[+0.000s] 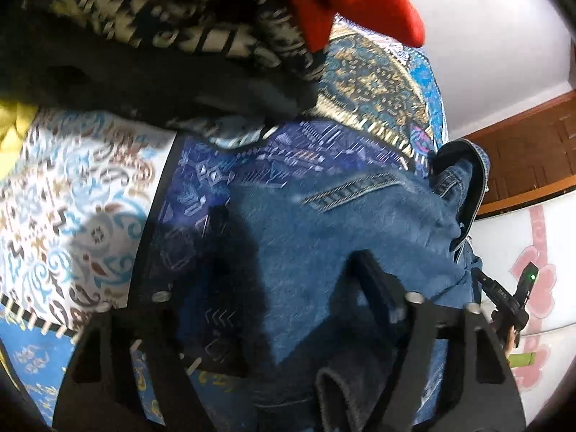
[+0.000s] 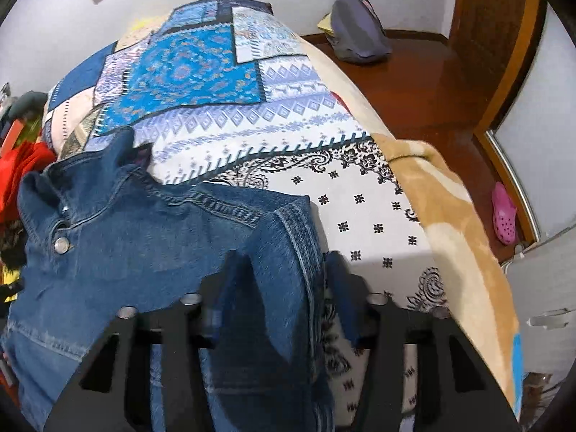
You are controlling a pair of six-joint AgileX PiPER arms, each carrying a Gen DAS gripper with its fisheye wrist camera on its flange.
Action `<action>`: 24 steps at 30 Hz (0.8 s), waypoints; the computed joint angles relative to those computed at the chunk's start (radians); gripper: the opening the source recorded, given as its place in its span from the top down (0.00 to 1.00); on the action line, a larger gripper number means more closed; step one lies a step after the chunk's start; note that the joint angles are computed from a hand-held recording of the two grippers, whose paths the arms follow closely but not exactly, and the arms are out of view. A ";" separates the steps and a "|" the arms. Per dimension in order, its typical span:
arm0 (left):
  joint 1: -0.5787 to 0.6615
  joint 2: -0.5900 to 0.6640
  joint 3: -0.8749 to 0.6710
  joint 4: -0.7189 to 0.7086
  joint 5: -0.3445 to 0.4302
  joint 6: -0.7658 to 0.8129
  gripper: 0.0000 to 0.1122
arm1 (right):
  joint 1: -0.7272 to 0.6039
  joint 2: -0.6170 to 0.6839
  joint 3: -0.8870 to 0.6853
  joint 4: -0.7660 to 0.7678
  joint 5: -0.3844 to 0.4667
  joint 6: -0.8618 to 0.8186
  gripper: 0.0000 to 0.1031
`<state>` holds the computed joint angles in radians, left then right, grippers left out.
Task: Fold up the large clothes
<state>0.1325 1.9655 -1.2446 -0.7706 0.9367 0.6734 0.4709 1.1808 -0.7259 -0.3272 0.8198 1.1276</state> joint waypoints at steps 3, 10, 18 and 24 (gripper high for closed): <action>-0.019 -0.041 0.018 0.010 -0.039 0.025 0.76 | 0.013 -0.006 0.005 -0.012 -0.009 0.016 0.75; -0.161 -0.209 0.085 0.229 -0.233 -0.058 0.93 | 0.151 -0.070 -0.029 -0.190 0.084 0.177 0.87; -0.166 -0.162 -0.205 0.169 -0.036 -0.093 0.93 | 0.160 -0.057 -0.188 -0.255 0.199 0.078 0.88; -0.256 -0.029 -0.486 0.263 0.011 -0.250 0.93 | 0.055 0.003 -0.280 -0.271 0.168 -0.019 0.88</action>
